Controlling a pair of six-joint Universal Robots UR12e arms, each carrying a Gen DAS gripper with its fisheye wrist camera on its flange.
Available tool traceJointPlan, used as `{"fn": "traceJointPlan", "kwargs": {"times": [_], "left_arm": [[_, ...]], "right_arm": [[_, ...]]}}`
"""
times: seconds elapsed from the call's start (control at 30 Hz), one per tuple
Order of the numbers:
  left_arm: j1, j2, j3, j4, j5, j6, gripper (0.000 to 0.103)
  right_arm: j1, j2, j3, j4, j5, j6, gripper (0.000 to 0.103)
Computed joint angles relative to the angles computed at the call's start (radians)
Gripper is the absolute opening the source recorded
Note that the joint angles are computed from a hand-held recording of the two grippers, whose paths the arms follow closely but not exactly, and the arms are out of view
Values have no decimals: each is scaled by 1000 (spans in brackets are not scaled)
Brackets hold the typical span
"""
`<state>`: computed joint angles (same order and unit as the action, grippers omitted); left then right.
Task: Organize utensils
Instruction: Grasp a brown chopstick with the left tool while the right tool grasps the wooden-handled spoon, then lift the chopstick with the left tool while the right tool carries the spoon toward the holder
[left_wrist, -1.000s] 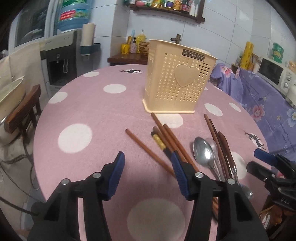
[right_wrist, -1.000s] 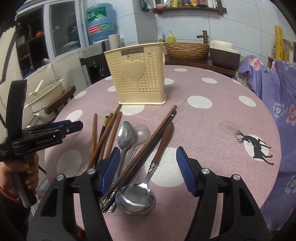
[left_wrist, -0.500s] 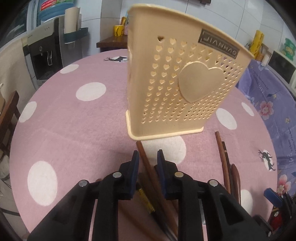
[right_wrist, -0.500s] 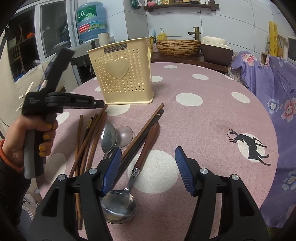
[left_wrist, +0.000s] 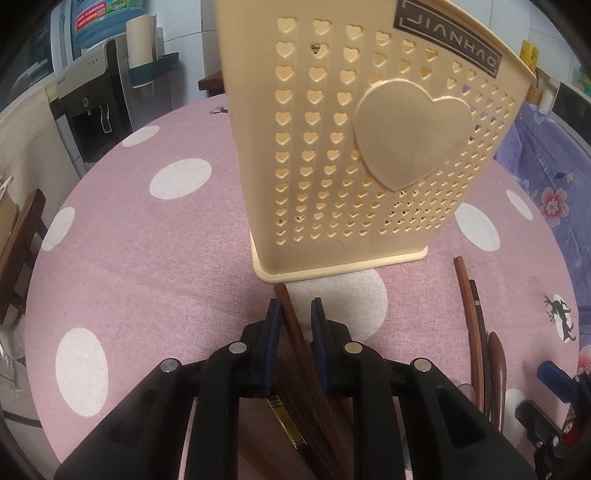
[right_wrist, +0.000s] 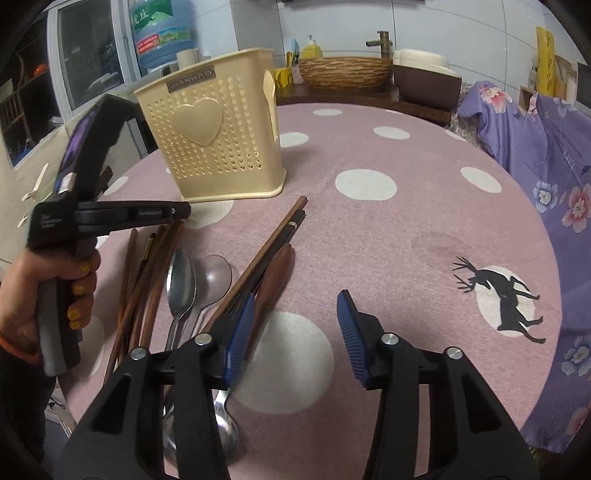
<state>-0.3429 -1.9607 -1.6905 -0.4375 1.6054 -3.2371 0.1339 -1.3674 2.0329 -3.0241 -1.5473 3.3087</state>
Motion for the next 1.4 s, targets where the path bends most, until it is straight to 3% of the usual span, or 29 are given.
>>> {"fn": "traceJointPlan", "kwargs": {"times": [0.3,0.63,0.83,1.17,1.4], "left_arm": [[5,12,-8,-17,-29,21,16],[2,-11,43,-82,-18,56,15],[-1,-22,56,-75,-3,55,11],[14,-32,63,-40,-52,-3,8],[37,12,7,53,-113,-11,8]], "right_arm": [[19,27,-64,137,-3,-7,28],[26,55,-107,167,-49,1,20],[21,60,-113,163,-38,15,16],[3,58,-104,142,8,30,16],[-12,46,-86,95,43,42,16]]}}
